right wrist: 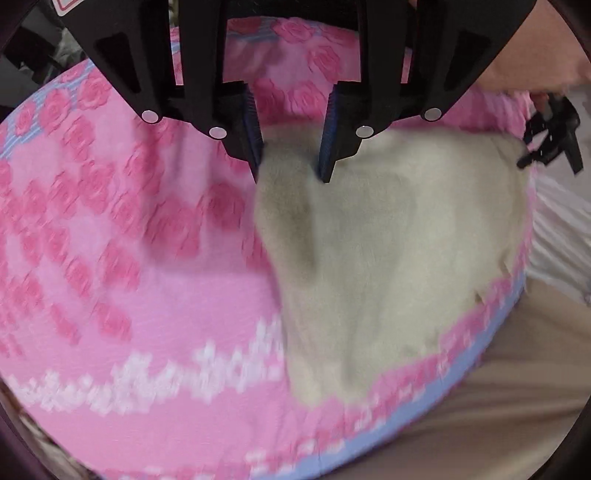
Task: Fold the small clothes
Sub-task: 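Lay the folded section down and open both grippers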
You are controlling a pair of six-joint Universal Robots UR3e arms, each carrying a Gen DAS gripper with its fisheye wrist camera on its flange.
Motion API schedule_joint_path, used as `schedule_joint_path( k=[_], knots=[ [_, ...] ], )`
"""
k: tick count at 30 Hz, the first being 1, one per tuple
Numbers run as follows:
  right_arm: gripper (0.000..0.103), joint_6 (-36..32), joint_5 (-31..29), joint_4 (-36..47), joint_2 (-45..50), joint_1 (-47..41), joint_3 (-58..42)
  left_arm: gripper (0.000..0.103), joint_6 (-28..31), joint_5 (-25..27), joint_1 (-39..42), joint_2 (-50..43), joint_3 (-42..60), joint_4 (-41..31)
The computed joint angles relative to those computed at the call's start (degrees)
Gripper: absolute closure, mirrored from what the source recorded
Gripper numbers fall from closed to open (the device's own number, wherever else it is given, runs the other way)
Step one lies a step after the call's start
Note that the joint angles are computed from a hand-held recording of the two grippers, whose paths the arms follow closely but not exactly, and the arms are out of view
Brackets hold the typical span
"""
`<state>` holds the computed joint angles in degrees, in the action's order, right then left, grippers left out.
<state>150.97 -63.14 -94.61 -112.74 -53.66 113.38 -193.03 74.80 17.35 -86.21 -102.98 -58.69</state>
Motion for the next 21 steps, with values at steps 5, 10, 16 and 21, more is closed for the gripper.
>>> schedule_joint_path(
  k=[5,10,16,21],
  knots=[
    [0.043,8.6,0.0,-14.1,16.0,11.0,-12.3,0.016,-2.4,0.3,-3.8,-11.3,13.8,6.3],
    [0.044,17.7,-4.8,-25.8,32.0,21.7,-19.1,0.029,-4.5,7.4,-9.6,-28.8,28.2,4.5],
    [0.096,19.6,2.8,-27.1,28.0,21.5,-18.5,0.094,-2.0,1.8,-6.7,-25.4,24.6,5.6],
    [0.093,22.7,-1.7,-26.3,37.6,22.5,-25.2,0.091,-0.4,4.8,-7.0,-30.5,30.7,1.9]
  ],
)
